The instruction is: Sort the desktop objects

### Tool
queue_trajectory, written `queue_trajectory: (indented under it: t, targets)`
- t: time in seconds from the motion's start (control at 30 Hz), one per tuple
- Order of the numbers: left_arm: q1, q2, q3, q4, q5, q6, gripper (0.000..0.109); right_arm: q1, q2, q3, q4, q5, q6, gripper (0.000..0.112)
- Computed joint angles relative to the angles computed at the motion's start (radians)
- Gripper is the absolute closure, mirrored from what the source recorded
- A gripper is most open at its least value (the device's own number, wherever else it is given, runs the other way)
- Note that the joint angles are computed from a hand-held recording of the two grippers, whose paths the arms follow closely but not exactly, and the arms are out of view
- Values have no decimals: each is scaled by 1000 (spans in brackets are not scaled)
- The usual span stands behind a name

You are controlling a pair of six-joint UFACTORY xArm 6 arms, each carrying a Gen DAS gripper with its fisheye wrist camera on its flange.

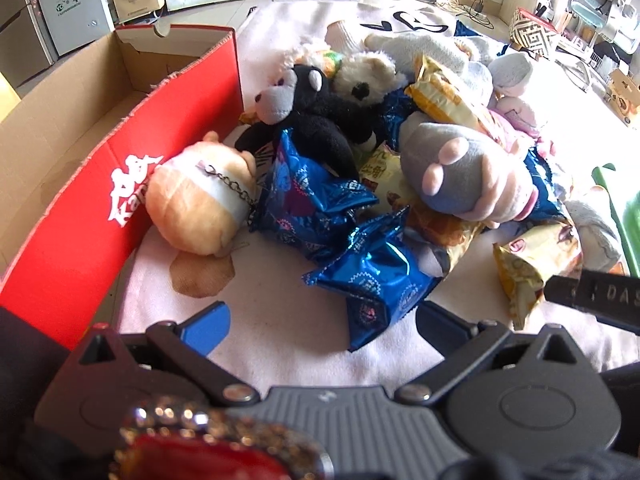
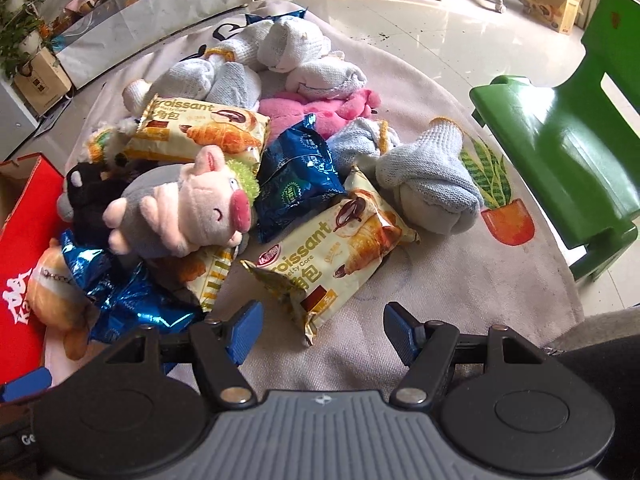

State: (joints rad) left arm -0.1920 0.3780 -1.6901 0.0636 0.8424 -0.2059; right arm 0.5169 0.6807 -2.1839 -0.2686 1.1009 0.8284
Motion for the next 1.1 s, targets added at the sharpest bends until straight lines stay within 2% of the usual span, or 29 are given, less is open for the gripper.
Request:
queue_trajectory:
  t: [0.2, 0.47, 1.1]
  targets:
    - [-7, -59, 40, 13, 10, 4, 6, 15, -112, 148, -9, -60, -14, 44]
    - [-23, -144, 104, 53, 20, 6, 6, 26, -186, 244, -1, -107, -25, 44]
    - [-33, -240, 177, 91, 39, -13, 6, 47, -247, 330, -21, -152, -40, 44]
